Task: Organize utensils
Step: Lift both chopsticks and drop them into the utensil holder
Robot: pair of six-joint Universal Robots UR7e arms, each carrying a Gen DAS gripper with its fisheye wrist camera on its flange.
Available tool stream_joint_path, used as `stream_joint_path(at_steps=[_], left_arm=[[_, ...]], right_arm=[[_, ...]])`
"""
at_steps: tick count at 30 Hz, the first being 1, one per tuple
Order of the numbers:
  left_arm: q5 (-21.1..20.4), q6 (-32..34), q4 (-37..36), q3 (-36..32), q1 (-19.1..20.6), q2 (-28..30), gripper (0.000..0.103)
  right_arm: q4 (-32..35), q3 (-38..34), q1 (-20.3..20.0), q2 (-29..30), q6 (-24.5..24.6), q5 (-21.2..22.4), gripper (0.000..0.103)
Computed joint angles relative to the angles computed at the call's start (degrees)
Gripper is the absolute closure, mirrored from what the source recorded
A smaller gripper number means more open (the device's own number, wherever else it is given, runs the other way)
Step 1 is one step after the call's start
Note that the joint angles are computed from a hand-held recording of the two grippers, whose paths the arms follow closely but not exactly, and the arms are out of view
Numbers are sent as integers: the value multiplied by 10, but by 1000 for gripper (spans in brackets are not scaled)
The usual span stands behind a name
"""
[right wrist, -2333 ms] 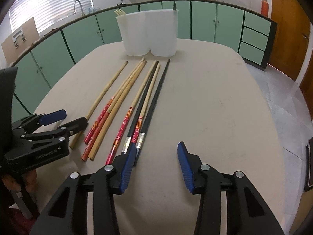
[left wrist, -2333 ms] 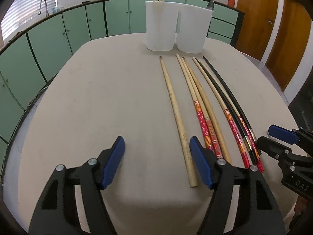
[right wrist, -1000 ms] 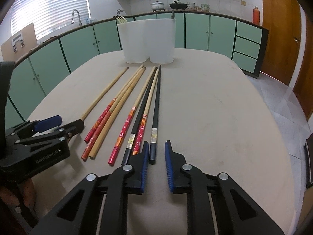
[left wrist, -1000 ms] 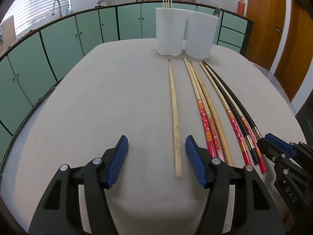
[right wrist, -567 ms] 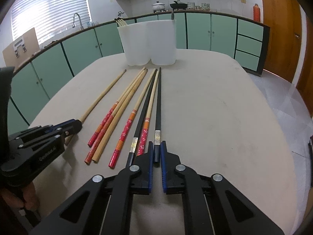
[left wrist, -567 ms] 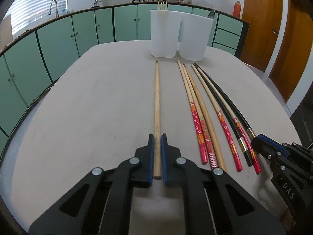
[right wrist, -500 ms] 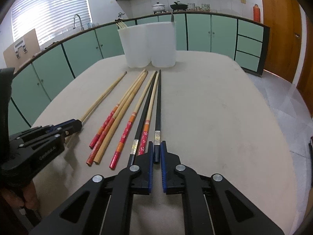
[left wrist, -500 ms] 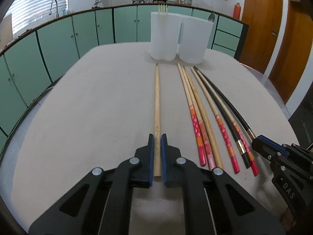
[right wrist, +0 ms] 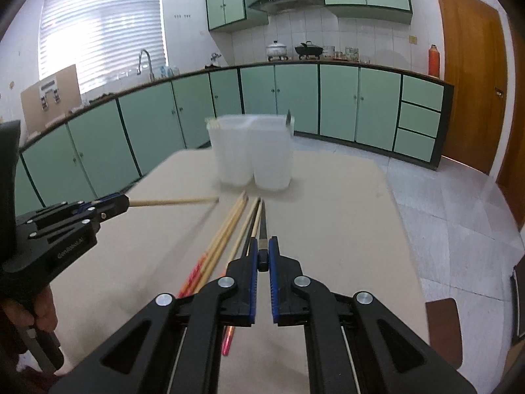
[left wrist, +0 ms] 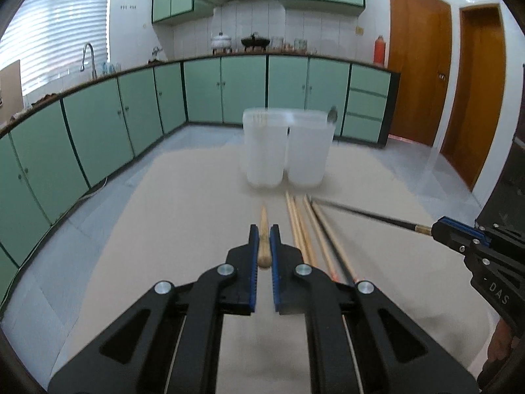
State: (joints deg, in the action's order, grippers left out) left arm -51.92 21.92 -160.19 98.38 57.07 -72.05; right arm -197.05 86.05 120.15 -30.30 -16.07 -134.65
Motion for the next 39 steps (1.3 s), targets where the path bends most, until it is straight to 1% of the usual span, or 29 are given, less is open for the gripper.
stream_joint_path(at_steps=[2,5,8,12,15,19,24,26,28,30,32,36,39], left_arm=[[-9,5,-2,-18,-2,4,97],[-23,8,-3,-48,-5,13,97],[-38,18,-2,-78,-8,26,97],[-61,13,24,-123,-7,45,97],[-76,5,45,-141,-7,48,97],[-86,6,52,-155,-7,53,97],[-101,10,47,-181,-7,62,97],[-109,16,39,-204,-9,72,97],[-115,25,27,-227,-13,85,97],[-123,41,8,-258,-16,105,97],[-131,53,-6,-291,-19,128,97],[-147,83,-33,-366,-21,185,97],[-154,86,-27,-425,-17,230,97]], right_arm=[[17,-13,3,-7,3,-1,96],[34,-32,5,-15,5,10,96],[49,-57,6,-20,-3,20,97],[88,-90,3,-27,-3,35,97],[125,-114,1,-31,-7,43,97],[168,-144,0,-32,-13,57,97],[192,-174,0,-32,-30,79,97],[198,-189,1,-29,-35,90,97],[205,-220,2,-23,-48,104,97],[204,-258,6,-9,-73,108,97],[206,-315,9,14,-98,111,97],[234,-427,7,63,-120,117,97],[261,-520,-1,109,-129,121,97]])
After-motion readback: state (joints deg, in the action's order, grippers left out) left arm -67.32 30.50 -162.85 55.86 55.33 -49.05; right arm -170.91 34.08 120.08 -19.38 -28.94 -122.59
